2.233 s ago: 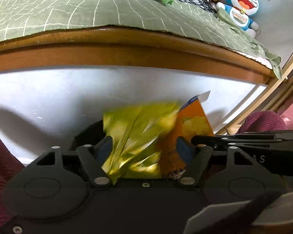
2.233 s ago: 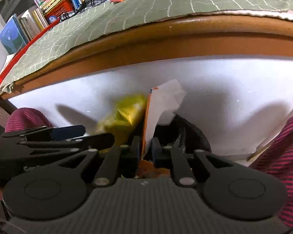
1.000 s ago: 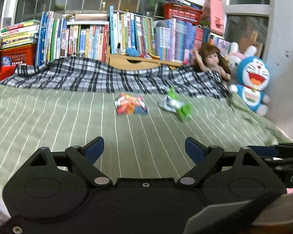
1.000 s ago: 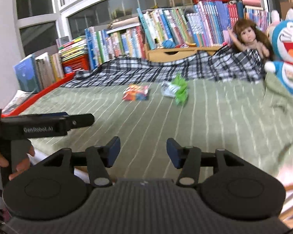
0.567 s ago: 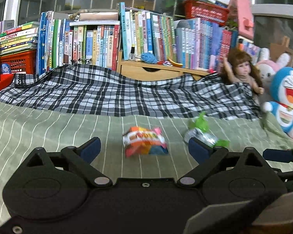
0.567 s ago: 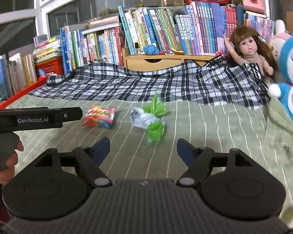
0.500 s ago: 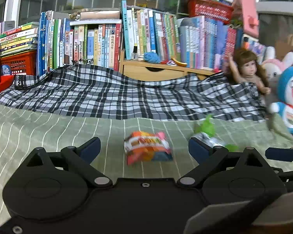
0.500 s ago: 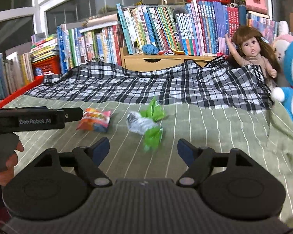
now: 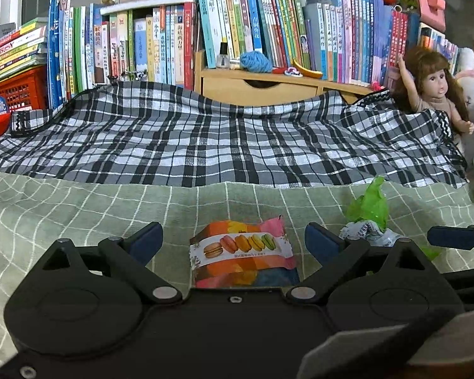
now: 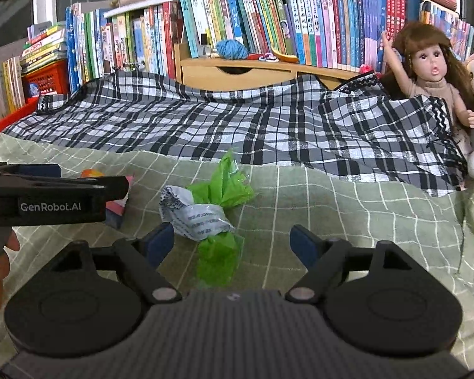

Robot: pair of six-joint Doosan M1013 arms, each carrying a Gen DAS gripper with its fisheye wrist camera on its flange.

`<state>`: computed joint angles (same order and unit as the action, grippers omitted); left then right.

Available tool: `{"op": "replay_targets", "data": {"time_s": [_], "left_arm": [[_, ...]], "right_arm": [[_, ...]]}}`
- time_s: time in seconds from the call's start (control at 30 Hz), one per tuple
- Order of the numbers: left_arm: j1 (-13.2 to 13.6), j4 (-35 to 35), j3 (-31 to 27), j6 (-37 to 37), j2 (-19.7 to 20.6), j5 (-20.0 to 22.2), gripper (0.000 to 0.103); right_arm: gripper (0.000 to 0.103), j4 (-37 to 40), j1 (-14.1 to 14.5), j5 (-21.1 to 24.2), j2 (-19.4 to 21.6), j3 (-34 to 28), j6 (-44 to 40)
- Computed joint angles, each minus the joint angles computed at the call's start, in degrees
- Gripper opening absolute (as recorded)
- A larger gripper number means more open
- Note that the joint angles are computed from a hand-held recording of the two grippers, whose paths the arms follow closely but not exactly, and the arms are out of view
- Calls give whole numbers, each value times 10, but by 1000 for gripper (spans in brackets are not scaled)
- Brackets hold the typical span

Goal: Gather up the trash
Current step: 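Grasp the macaron-print snack packet with the left tool while the right tool grasps the green-and-white wrapper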

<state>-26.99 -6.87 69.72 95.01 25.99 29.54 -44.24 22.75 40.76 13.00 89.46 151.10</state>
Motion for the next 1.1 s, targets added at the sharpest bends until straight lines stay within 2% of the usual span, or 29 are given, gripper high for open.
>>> {"op": "replay_targets", "data": {"time_s": [0.27,0.53,0.73,0.83,0.9,1.0,1.07,1.1], "left_arm": [[-3,10,-17,-21,16,20,96],[-5,8,-15,-10,18,17,95],[-5,-6,-18,-4,20,21,90],[-5,-12,-18,-1,20,23,83],[-5,-11,-18,0,20,23,73],[-5,-9,-18,-1,20,24,62],[-5,-9,-18,0,20,24,58],[-5,-11,-17,3,19,24,54]], "right_arm": [[88,31,-7,-8,11,-9,-27],[88,37,-8,-19,13,-11,-39],[88,41,-6,-30,14,-11,-52],[86,45,-6,-36,16,-12,-59],[84,45,-5,-39,17,-13,-60],[76,48,-4,-46,16,-12,-66],[62,46,-2,-47,16,-12,-71],[60,45,-1,-49,16,-12,-71]]}}
